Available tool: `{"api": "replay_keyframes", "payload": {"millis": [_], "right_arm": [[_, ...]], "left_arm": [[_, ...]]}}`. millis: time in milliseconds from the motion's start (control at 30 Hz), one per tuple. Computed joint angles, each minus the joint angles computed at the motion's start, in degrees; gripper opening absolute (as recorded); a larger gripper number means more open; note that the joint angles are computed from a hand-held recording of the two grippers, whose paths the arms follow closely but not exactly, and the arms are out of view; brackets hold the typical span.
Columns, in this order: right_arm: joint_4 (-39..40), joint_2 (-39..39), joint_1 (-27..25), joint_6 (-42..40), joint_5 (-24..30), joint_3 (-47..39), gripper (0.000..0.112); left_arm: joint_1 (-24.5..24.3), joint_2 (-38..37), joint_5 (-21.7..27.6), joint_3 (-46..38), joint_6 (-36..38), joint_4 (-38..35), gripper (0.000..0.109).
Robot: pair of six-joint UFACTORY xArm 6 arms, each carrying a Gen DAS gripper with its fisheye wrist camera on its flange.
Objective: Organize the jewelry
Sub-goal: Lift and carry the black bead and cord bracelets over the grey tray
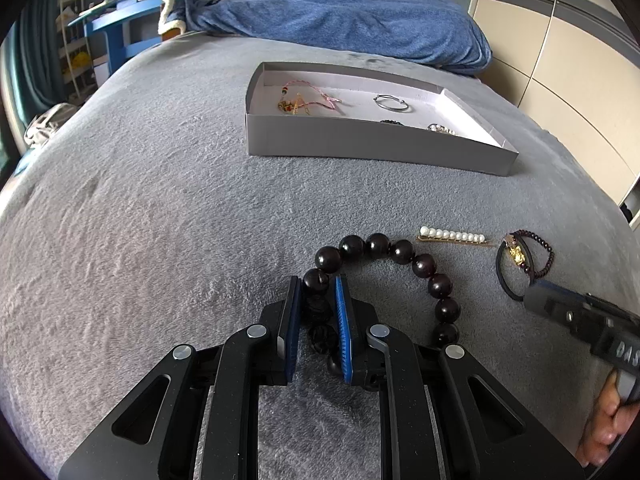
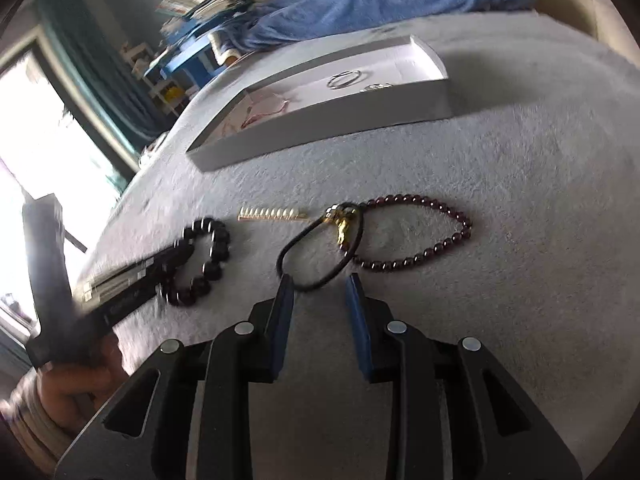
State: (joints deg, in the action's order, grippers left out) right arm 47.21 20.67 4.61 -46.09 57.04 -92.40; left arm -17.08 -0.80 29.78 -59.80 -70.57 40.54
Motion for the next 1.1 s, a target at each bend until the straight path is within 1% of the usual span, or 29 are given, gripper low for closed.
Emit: {"api": "replay_keyframes", "payload": {"millis": [167, 200, 267, 300, 333, 400, 533, 633, 767, 967, 1100], "right_arm": [[-0.73, 3.24, 0.69, 3.17, 1.13, -4.69, 0.028], [-0.99, 3.80, 0.88, 3.59, 1.18, -5.45, 0.026], [-1.66, 4.93, 1.19, 4.48, 1.18, -6.96, 0.018], [-1.89, 5.33, 1.32, 4.73, 1.13, -7.46, 0.009], [-1.86, 5.78, 1.33, 4.83, 1.43, -8.02, 0.004], [-1.33, 6.00, 1.38, 4.01, 1.48, -8.30, 0.004], [-0.12, 4.08, 1.79, 0.12, 0.04, -6.23, 0.003], [0.66, 2.47, 2.18, -2.64, -1.59, -4.92, 0.003], [1.61, 1.96, 2.35, -4.53, -2.48, -5.63, 0.003], [2.01, 4.55, 2.20, -4.43, -2.17, -11.25, 0.003], [1.53, 8.12, 2.11, -2.86, -1.45, -17.82, 0.003]], "left_arm": [[-0.05, 0.13, 0.03, -0.17, 0.10, -0.05, 0.017], [-0.06, 0.13, -0.05, -0.16, 0.21, -0.08, 0.017], [-0.15, 0.09, -0.22, -0.14, 0.44, -0.04, 0.017], [-0.19, -0.07, -0.59, 0.05, 0.26, 0.42, 0.015], [-0.19, -0.19, -1.06, 0.20, 0.26, 0.65, 0.015], [-0.20, -0.71, -2.63, 0.82, -0.16, 1.87, 0.015], [0.06, -2.27, -4.85, 2.07, -2.62, 4.77, 0.015], [0.57, -3.21, -6.17, 2.39, -3.31, 4.72, 0.015], [0.78, -3.58, -7.34, 1.20, -3.09, 5.10, 0.015], [1.12, -2.85, -8.34, -2.69, 0.22, 4.61, 0.015], [1.94, -1.30, -8.39, -6.45, 3.10, 3.79, 0.015]]}}
